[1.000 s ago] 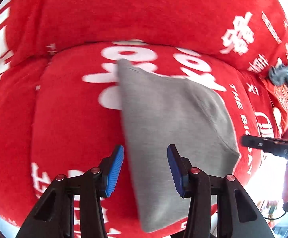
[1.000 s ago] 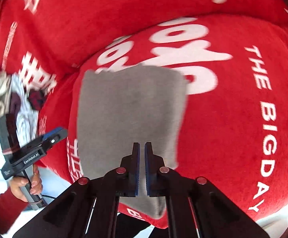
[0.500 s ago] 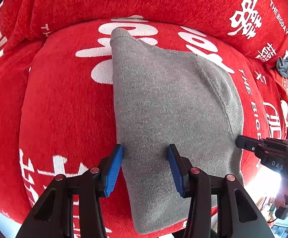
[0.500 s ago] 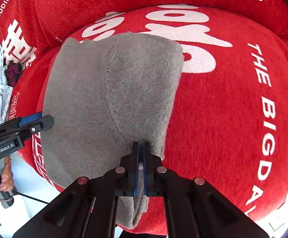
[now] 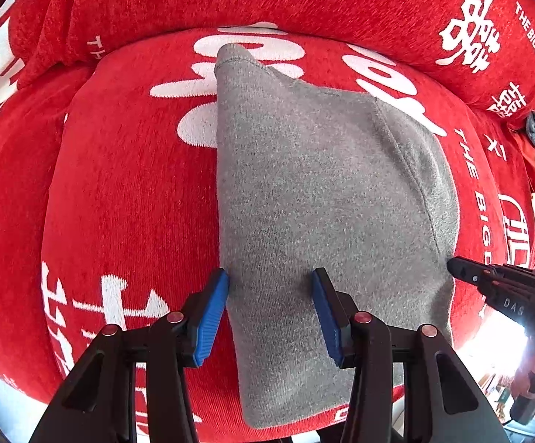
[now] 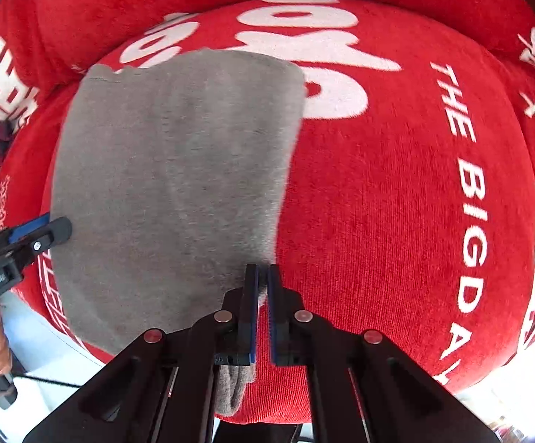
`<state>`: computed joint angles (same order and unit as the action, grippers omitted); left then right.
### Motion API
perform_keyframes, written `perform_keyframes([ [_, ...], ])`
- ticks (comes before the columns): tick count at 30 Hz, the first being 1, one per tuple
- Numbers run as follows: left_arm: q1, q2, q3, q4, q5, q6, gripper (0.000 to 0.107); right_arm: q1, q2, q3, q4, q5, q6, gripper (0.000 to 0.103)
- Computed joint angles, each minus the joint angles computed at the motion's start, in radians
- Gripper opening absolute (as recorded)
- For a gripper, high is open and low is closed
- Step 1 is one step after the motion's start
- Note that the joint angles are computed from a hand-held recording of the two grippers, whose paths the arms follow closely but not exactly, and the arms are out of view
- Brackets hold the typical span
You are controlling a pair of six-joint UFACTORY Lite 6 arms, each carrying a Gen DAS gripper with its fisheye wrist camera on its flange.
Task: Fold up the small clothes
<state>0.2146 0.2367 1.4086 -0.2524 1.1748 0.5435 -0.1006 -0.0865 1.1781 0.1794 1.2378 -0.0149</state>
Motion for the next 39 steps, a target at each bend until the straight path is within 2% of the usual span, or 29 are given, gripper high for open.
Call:
perform_keyframes([
  [6, -0.014, 0.001, 0.015, 0.038, 0.023, -0.045, 0.049, -0.026, 0.032, 0.022, -0.049, 0.077, 0.039, 0.004],
  [12, -0.037, -0.027, 0.031, 0.109, 0.049, -0.091, 0.049, -0.139, -0.013, 0.022, 0.034, 0.168, 0.042, 0.007],
  [16, -0.035, -0.062, 0.066, 0.143, 0.118, -0.110, 0.049, -0.146, -0.036, 0.073, 0.058, 0.246, 0.051, 0.007],
  [18, -0.032, -0.073, 0.095, 0.156, 0.160, -0.113, 0.050, -0.139, -0.032, 0.122, 0.066, 0.285, 0.058, 0.013],
  [19, -0.036, -0.080, 0.112, 0.170, 0.178, -0.119, 0.065, -0.136, -0.029, 0.149, 0.072, 0.307, 0.061, 0.022],
  [20, -0.040, -0.091, 0.121, 0.183, 0.184, -0.127, 0.087, -0.128, -0.023, 0.183, 0.076, 0.330, 0.070, 0.034],
  [21, -0.040, -0.108, 0.128, 0.192, 0.184, -0.132, 0.090, -0.118, -0.020, 0.209, 0.076, 0.347, 0.081, 0.040],
  [22, -0.036, -0.127, 0.140, 0.189, 0.186, -0.128, 0.090, -0.111, -0.015, 0.240, 0.074, 0.367, 0.088, 0.046],
  [25, -0.026, -0.110, 0.217, 0.179, 0.263, -0.115, 0.090, -0.087, 0.006, 0.336, 0.064, 0.429, 0.106, 0.046],
  [27, -0.021, -0.101, 0.262, 0.172, 0.303, -0.117, 0.090, -0.068, 0.021, 0.398, 0.057, 0.468, 0.127, 0.050],
  [29, -0.022, -0.099, 0.306, 0.176, 0.334, -0.120, 0.090, -0.042, 0.046, 0.474, 0.043, 0.506, 0.151, 0.064],
  [31, -0.021, -0.091, 0.358, 0.166, 0.375, -0.123, 0.091, -0.027, 0.062, 0.537, 0.040, 0.532, 0.172, 0.072],
  [32, -0.021, -0.086, 0.381, 0.161, 0.396, -0.127, 0.102, -0.019, 0.075, 0.577, 0.040, 0.548, 0.186, 0.075],
  [33, -0.022, -0.076, 0.414, 0.159, 0.421, -0.137, 0.103, -0.012, 0.087, 0.609, 0.042, 0.557, 0.197, 0.080],
  [37, -0.038, -0.065, 0.476, 0.145, 0.489, -0.158, 0.103, 0.056, 0.131, 0.730, -0.002, 0.577, 0.251, 0.081],
  [39, -0.061, -0.062, 0.506, 0.172, 0.492, -0.170, 0.103, 0.105, 0.161, 0.796, -0.043, 0.596, 0.270, 0.081],
])
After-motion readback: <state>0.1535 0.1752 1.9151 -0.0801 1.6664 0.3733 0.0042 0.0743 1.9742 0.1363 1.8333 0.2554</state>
